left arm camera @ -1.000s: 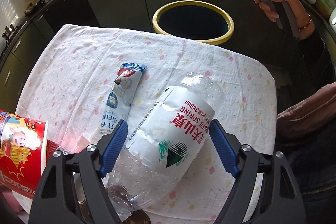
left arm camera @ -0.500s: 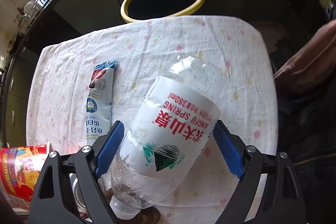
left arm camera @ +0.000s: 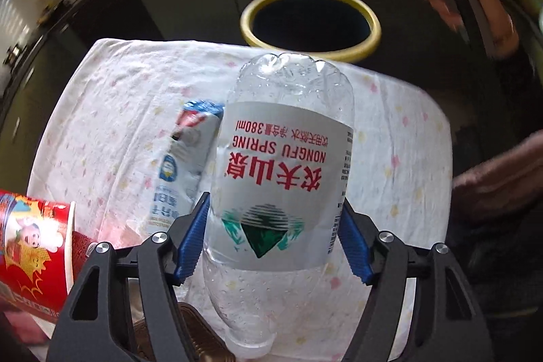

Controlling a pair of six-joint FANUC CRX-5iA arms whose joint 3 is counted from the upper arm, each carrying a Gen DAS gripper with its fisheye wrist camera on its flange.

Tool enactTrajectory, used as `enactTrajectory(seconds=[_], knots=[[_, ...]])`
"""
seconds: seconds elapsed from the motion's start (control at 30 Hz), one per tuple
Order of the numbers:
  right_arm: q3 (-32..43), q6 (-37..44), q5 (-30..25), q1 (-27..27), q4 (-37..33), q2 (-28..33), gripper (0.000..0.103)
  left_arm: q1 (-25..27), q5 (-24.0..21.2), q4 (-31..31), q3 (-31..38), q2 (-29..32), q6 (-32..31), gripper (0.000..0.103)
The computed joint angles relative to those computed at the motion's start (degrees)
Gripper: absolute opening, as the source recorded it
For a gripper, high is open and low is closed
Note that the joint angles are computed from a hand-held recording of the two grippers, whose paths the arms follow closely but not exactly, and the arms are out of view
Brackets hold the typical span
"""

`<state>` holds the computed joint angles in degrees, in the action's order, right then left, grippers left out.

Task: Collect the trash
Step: 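Carry the bottle over the yellow bin and open the left gripper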

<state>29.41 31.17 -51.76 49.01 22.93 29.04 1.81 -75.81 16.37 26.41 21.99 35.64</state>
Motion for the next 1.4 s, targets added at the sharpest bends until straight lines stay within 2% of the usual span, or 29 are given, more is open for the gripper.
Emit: enactTrajectory(seconds=[0.2,0.37,0.6,0.63,1.03,1.23,1.4], knots=[[-3.31,-2.62,2.23,-0.05,1.61,-1.81,0.067,0.29,1.18,3.18,3.34,1.53,6.03,0.068],[-5.61,-4.27,3.88,0.05,2.88,-3.12,0.067,-0.91,0.92,5.20,7.34,3.45,7.79,0.067],[-8.75,-5.79,5.54,0.09,3.80,-5.09,0.067,-1.91,1.35,8.24,9.76,4.89,9.29,0.065],[-9.14,-6.04,5.69,0.06,4.01,-5.32,0.067,-2.30,1.76,8.25,8.36,3.60,9.62,0.064],[-12.06,-8.21,7.48,0.04,5.63,-7.06,0.067,-3.70,1.64,9.38,11.14,5.10,9.59,0.063],[-16.09,-12.40,8.16,-0.12,9.00,-9.56,0.067,-6.49,-1.68,9.27,20.26,10.22,10.36,0.063],[-21.79,-16.84,9.28,-0.65,11.55,-12.95,0.067,-10.22,-6.06,9.82,34.24,19.34,13.19,0.063]])
